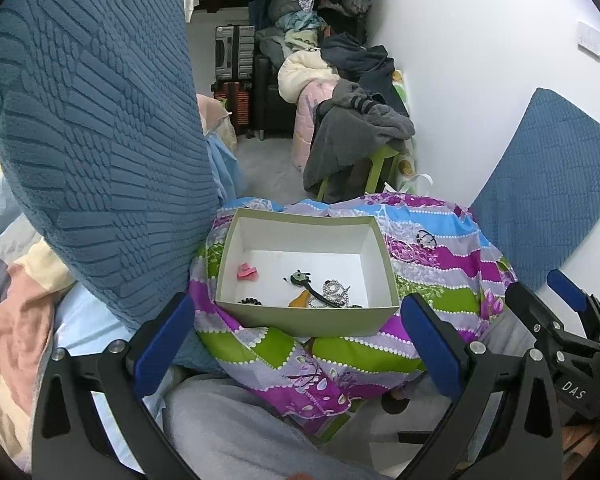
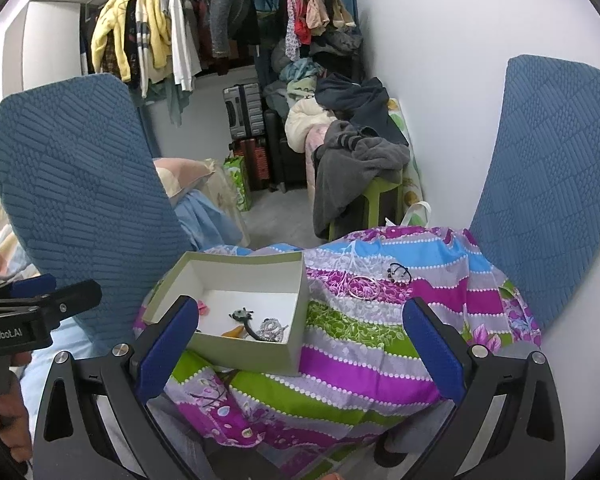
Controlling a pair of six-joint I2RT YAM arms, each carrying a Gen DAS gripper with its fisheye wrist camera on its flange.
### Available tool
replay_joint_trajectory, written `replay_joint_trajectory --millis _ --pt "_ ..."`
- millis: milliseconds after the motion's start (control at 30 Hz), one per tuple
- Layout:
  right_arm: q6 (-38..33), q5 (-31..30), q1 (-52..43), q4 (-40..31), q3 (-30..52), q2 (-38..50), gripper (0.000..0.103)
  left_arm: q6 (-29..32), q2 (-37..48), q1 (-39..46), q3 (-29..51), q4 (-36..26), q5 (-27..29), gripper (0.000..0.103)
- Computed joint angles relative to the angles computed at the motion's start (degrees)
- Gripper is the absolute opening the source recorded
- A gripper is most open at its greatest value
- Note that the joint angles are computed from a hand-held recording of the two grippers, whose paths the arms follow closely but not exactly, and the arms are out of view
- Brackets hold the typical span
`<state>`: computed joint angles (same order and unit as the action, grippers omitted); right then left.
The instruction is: Organize jewelry
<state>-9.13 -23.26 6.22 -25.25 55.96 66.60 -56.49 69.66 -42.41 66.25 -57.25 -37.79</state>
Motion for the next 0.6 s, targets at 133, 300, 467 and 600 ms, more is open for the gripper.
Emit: replay_joint_trajectory --millis 133,300,467,600 --pt "0.11 0.09 0.23 0.2 -0.37 -0.32 0.103 -0.15 -0.36 0.0 0.02 -0.44 -0.03 0.102" --pt "-0.14 0.63 0.33 -0.05 -0.27 -0.64 0.103 -0.56 -1.07 -0.13 -0.1 -1.18 -0.22 0.102" --pt "0.18 1.12 0.63 -0.3 0.24 -0.52 0.103 -0.07 -1.15 0.3 0.24 -1.48 0.17 0.102" --pt "-0.17 1.52 0.73 -0.45 0.62 0.11 0.103 0.37 -0.78 0.74 0.55 -1.51 0.71 0.102"
